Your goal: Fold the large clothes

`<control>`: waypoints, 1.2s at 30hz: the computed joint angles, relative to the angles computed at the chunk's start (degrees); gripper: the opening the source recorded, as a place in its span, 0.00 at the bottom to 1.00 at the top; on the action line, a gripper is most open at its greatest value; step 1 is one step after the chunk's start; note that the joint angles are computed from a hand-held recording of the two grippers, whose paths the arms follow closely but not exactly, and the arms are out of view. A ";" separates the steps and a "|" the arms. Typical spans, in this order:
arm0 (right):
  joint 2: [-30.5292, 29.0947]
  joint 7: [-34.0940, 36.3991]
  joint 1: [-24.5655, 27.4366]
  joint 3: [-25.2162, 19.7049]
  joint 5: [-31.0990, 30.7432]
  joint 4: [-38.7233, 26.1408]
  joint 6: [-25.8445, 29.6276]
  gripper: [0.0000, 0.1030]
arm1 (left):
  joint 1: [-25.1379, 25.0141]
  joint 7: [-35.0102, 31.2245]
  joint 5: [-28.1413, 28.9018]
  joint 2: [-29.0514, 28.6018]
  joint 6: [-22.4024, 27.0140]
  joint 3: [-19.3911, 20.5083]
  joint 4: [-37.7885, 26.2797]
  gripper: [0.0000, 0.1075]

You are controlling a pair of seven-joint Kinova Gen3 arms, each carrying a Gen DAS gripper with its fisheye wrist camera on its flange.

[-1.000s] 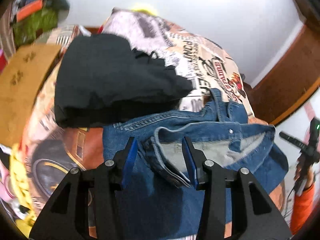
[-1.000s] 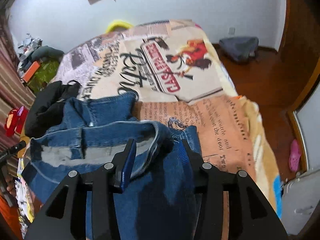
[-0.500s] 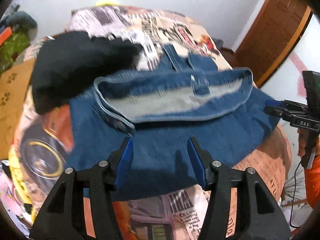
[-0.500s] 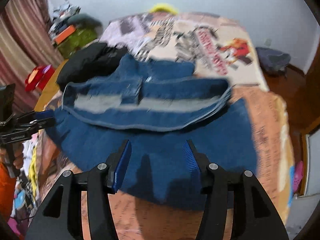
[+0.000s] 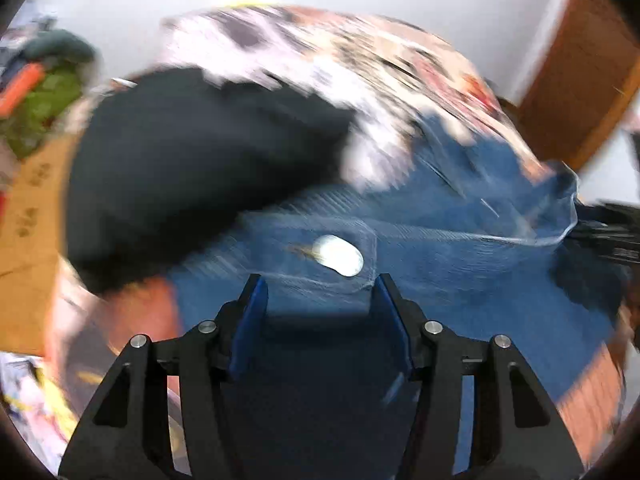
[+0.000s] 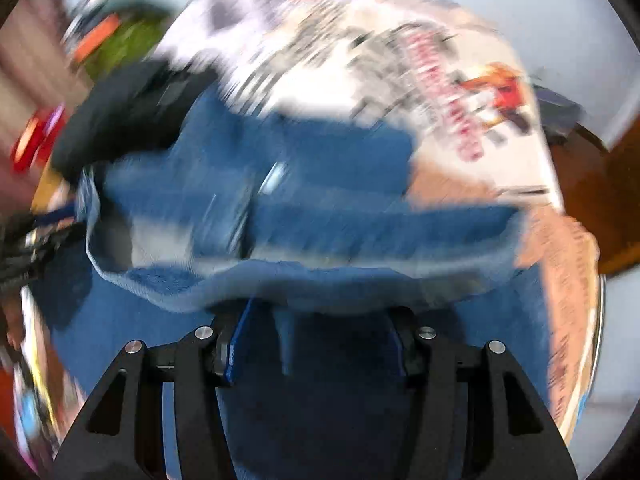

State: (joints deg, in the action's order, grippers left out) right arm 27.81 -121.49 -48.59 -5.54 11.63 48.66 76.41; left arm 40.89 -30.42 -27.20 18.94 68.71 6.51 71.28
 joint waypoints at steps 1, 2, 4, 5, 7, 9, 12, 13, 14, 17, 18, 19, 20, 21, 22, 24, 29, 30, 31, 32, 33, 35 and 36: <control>-1.07 -1.96 -0.81 1.20 1.55 0.92 -1.91 0.49 | -0.61 1.10 -0.70 -0.03 0.07 0.13 -0.42 0.51; -1.73 -2.99 -1.24 1.33 2.51 1.47 -3.18 0.49 | -1.49 2.45 -1.05 -0.85 -0.80 0.47 -0.34 0.51; -3.62 -2.43 -1.27 0.47 3.49 3.41 -6.00 0.49 | -1.47 3.30 -2.30 -2.71 -3.75 0.86 1.16 0.51; -3.79 -1.99 -1.55 0.14 3.96 3.47 -6.10 0.49 | -0.42 3.40 -3.24 -2.94 -4.03 0.36 1.19 0.51; -4.25 -0.45 -2.26 -0.74 4.49 4.15 -6.24 0.49 | 1.94 2.91 -5.59 -2.42 -2.11 0.47 -0.37 0.51; -4.34 1.68 -2.94 -1.87 4.22 4.74 -5.98 0.49 | 3.51 2.11 -6.47 -1.64 -0.38 1.23 -1.84 0.51; -5.05 3.16 -4.54 -2.71 4.48 7.24 -6.85 0.49 | 6.36 1.69 -7.07 0.04 1.79 1.71 -4.04 0.52; -5.72 2.96 -5.09 -2.83 4.77 8.62 -7.32 0.49 | 7.45 1.94 -7.10 0.52 2.35 1.80 -4.50 0.52; -6.59 2.35 -5.94 -3.03 5.28 10.29 -7.77 0.49 | 8.36 2.47 -7.02 0.98 2.73 1.74 -4.86 0.52; -8.02 1.86 -6.37 -4.22 5.01 13.68 -8.82 0.49 | 11.94 7.02 -8.32 1.41 3.95 1.00 -4.78 0.52; -8.27 1.89 -6.26 -4.68 4.52 14.50 -9.00 0.49 | 12.59 8.28 -8.78 1.43 3.80 0.83 -4.41 0.52; -8.28 1.95 -6.23 -5.05 4.07 14.94 -8.56 0.50 | 13.33 10.03 -9.04 1.50 3.22 0.66 -3.86 0.52; -8.34 1.84 -6.33 -5.20 4.01 15.26 -8.06 0.50 | 13.84 12.06 -8.36 1.05 1.77 0.63 -2.52 0.52; -8.18 1.74 -6.60 -5.29 4.16 15.39 -7.14 0.51 | 13.29 13.16 -8.05 1.05 0.75 1.44 -1.92 0.52; -7.88 1.79 -7.00 -5.27 4.65 15.31 -5.77 0.52 | 13.22 14.01 -6.96 0.79 -0.61 1.50 -0.89 0.53; -7.94 1.72 -7.75 -5.04 6.15 16.07 -4.05 0.53 | 13.07 15.23 -5.43 1.31 -0.89 1.93 -0.19 0.53; -12.70 -4.25 -7.18 -4.85 9.24 21.87 -4.71 0.70 | 13.66 20.10 -4.31 0.53 -0.10 1.44 2.82 0.53; -13.94 -4.84 -6.40 -4.87 8.92 23.44 -5.55 0.70 | 13.58 21.11 -4.39 -0.03 0.04 1.53 3.64 0.53; -15.61 -5.38 -4.56 -5.68 7.67 25.44 -7.33 0.73 | 13.55 22.21 -4.58 -0.38 0.81 1.60 4.19 0.53; -16.60 -6.16 -3.56 -6.16 7.05 26.51 -8.18 0.74 | 13.56 23.16 -4.89 -0.63 1.87 1.72 4.62 0.53; -17.75 -7.71 -2.89 -6.35 7.36 27.58 -8.44 0.74 | 13.49 24.00 -5.12 -1.17 2.30 1.98 5.39 0.53; -18.29 -9.92 -2.78 -7.25 9.65 27.59 -6.89 0.74 | 12.92 25.71 -5.64 -2.78 1.94 2.95 7.57 0.53; -18.39 -10.89 -2.92 -7.62 10.99 27.36 -5.64 0.74 | 13.07 26.38 -5.91 -3.28 2.69 3.13 7.97 0.53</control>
